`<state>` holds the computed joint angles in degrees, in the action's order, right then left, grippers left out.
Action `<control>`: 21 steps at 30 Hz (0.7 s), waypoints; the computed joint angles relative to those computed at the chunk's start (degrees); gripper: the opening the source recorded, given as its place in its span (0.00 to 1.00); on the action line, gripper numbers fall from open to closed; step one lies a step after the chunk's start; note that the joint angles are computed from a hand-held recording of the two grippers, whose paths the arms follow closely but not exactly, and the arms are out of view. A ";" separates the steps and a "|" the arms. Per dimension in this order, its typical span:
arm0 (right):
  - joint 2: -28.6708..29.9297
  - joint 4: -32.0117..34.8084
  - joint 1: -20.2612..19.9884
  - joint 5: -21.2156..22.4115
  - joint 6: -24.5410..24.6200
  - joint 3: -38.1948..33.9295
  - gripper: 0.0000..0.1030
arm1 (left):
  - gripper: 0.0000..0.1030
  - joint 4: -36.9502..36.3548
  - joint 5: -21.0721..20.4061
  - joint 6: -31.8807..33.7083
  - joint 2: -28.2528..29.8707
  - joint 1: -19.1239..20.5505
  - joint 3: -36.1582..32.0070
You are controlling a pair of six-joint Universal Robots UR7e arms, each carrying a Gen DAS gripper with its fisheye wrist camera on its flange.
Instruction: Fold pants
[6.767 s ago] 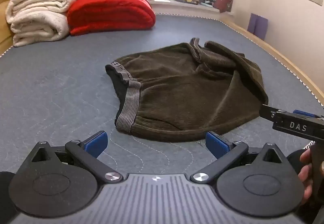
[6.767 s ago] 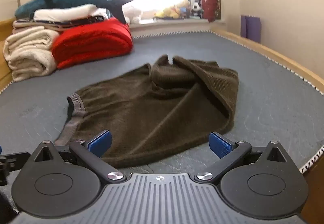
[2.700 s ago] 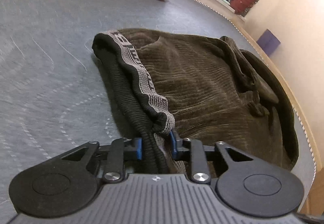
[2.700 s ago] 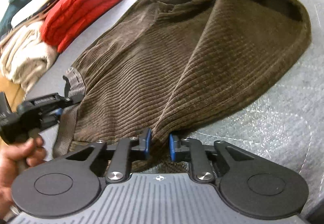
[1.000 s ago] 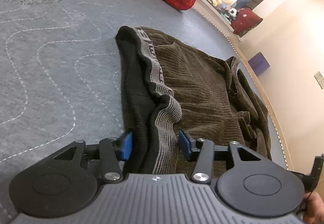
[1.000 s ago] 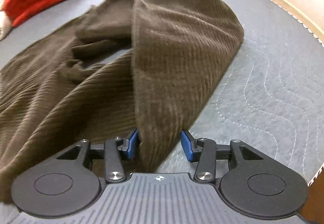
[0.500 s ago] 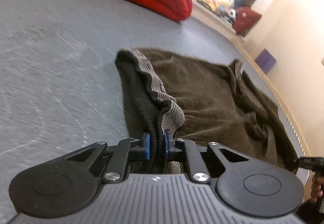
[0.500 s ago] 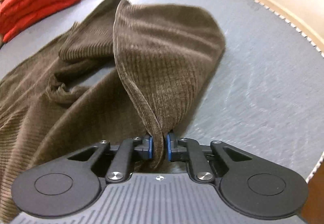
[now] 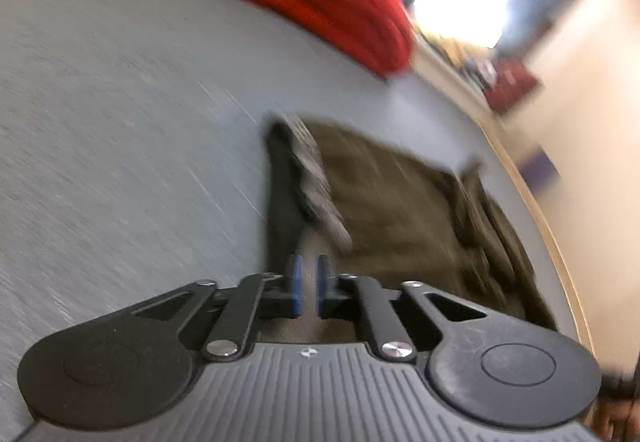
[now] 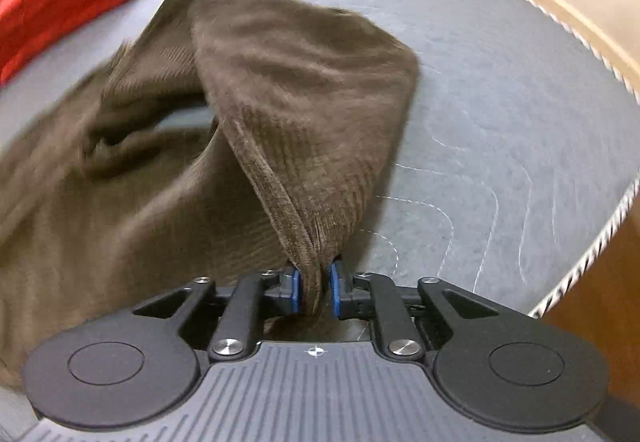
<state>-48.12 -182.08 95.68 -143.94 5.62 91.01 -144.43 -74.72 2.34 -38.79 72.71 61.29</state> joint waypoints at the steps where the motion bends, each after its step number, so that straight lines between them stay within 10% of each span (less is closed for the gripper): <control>1: -0.22 -0.95 0.15 0.47 0.53 -0.07 0.22 | 0.15 0.49 -0.14 0.80 0.11 -0.21 0.27; 8: 0.89 -12.81 3.83 -5.83 -13.08 -1.49 0.27 | 0.31 4.55 -4.41 7.77 0.12 -0.92 1.37; 13: -1.10 -25.16 4.83 -5.70 -21.12 -0.31 0.29 | 0.37 15.67 6.25 5.79 2.69 -2.35 -1.31; 21: -2.82 -35.93 4.98 -1.67 -28.31 1.86 0.44 | 0.51 6.73 7.72 11.04 1.33 -3.81 3.88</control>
<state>-50.93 -218.01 100.66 -145.61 -22.69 92.87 -137.71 -67.00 13.37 -37.46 68.90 65.17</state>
